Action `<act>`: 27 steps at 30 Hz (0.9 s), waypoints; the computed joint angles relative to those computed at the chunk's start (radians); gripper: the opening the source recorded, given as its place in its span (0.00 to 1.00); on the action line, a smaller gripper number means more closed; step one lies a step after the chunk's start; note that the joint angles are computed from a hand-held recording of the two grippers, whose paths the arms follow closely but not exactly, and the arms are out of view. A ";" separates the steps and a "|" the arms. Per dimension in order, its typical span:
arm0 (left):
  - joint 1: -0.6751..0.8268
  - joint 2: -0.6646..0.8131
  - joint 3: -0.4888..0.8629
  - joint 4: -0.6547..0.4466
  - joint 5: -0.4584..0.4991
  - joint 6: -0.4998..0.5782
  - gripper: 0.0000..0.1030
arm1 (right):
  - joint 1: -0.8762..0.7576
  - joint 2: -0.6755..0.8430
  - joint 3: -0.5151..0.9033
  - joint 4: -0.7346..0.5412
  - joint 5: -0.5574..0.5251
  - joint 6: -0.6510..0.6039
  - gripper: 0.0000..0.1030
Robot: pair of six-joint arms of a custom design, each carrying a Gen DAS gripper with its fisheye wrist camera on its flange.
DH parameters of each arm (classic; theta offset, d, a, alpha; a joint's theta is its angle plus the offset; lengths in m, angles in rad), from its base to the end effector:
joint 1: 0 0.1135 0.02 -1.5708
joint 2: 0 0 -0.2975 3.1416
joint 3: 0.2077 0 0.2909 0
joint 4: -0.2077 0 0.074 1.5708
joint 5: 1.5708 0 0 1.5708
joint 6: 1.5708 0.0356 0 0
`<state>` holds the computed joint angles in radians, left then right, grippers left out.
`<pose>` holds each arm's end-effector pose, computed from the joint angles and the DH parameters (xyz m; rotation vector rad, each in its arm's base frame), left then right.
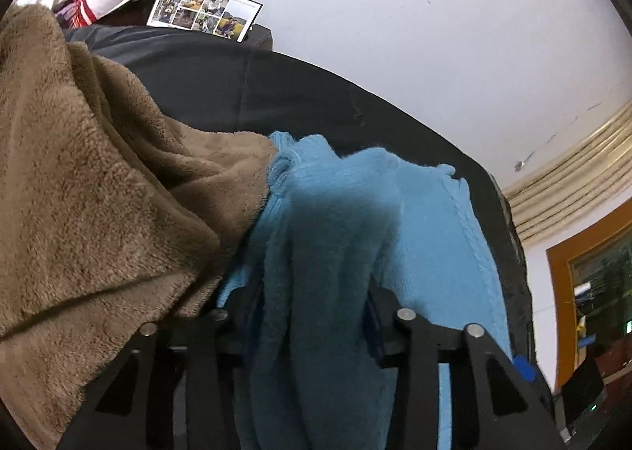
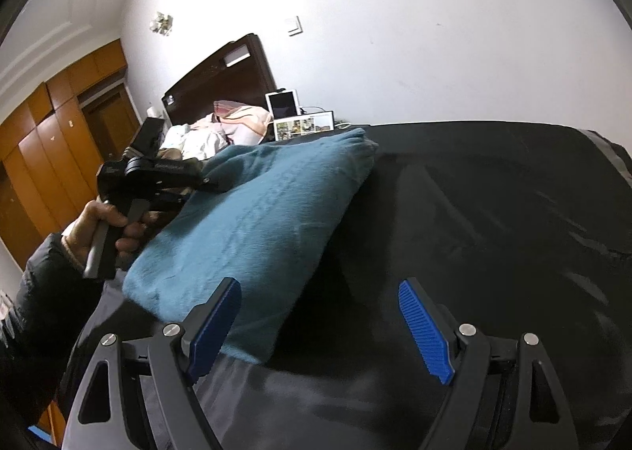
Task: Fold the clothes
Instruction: 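Grasp the folded sweater's edge with the left gripper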
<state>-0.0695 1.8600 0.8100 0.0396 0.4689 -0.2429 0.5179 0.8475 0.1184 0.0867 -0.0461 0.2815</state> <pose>0.3527 -0.0407 0.0920 -0.0466 2.5759 -0.7215 0.1409 0.0822 0.1260 -0.2920 2.2381 0.4877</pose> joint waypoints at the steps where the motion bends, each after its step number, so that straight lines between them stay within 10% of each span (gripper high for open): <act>1: 0.003 0.000 -0.001 0.001 0.004 0.005 0.43 | -0.002 0.015 0.009 0.006 0.002 -0.006 0.81; 18: 0.059 0.045 0.055 -0.042 0.129 0.051 0.42 | 0.486 0.634 0.422 0.109 0.351 -0.169 0.81; 27: 0.044 0.047 0.069 -0.045 0.107 0.086 0.46 | 0.536 0.872 0.579 0.116 0.354 -0.140 0.81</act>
<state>-0.0255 1.9070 0.8787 -0.0054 0.5760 -0.1573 1.0541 1.7199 0.6972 0.2030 0.3075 0.1410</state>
